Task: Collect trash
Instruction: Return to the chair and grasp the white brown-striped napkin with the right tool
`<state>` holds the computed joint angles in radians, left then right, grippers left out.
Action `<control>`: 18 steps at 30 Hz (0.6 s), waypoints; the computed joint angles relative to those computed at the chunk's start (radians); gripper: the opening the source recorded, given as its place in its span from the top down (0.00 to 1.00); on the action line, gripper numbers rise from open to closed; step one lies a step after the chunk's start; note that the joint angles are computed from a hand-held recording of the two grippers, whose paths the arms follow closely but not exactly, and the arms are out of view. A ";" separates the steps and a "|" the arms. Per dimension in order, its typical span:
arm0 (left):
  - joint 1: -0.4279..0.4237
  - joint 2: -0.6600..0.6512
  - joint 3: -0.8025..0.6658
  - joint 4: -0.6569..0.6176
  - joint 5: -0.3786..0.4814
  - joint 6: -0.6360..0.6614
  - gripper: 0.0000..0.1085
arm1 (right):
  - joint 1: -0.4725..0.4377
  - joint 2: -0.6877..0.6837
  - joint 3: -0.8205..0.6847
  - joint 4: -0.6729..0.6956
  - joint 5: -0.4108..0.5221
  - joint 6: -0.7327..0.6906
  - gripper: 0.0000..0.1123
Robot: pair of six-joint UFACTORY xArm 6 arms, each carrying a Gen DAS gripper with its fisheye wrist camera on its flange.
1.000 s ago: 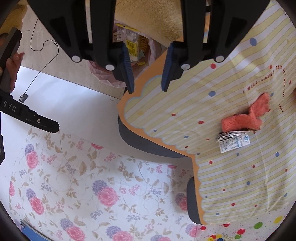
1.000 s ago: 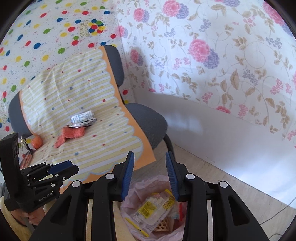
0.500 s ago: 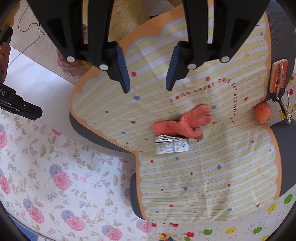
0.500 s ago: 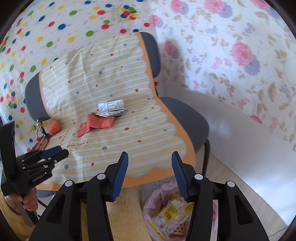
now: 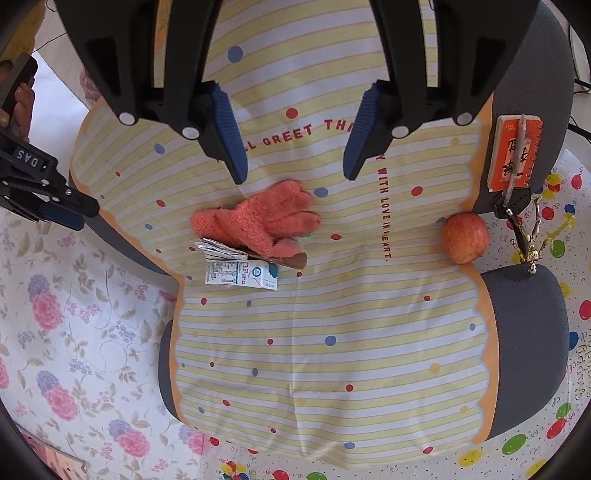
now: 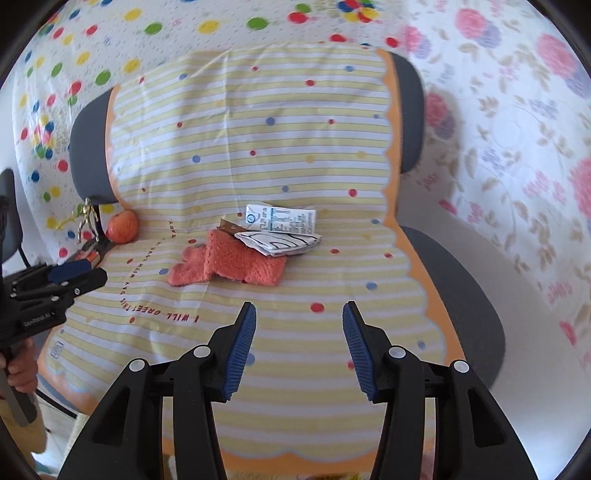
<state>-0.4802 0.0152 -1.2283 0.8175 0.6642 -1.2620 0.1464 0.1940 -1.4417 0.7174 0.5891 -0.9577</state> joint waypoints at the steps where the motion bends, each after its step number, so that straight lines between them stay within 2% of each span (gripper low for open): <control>1: 0.005 0.016 -0.016 -0.003 0.008 0.008 0.52 | 0.009 0.030 -0.032 -0.021 0.004 0.012 0.54; 5: 0.018 0.070 -0.068 0.013 0.062 0.024 0.52 | 0.048 0.170 -0.193 -0.101 0.036 0.060 0.54; 9: 0.057 0.100 -0.077 -0.021 0.017 0.033 0.52 | 0.096 0.300 -0.342 -0.239 0.056 0.135 0.54; 14: 0.087 0.126 -0.080 -0.046 -0.025 0.045 0.52 | 0.139 0.404 -0.459 -0.295 0.020 0.126 0.57; 18: 0.097 0.132 -0.074 -0.070 -0.053 0.057 0.52 | 0.155 0.514 -0.619 -0.347 0.094 0.135 0.57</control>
<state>-0.3832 0.1475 -1.3021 0.7476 0.6115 -1.2048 0.3012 0.7077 -2.0609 0.3703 0.6829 -0.8224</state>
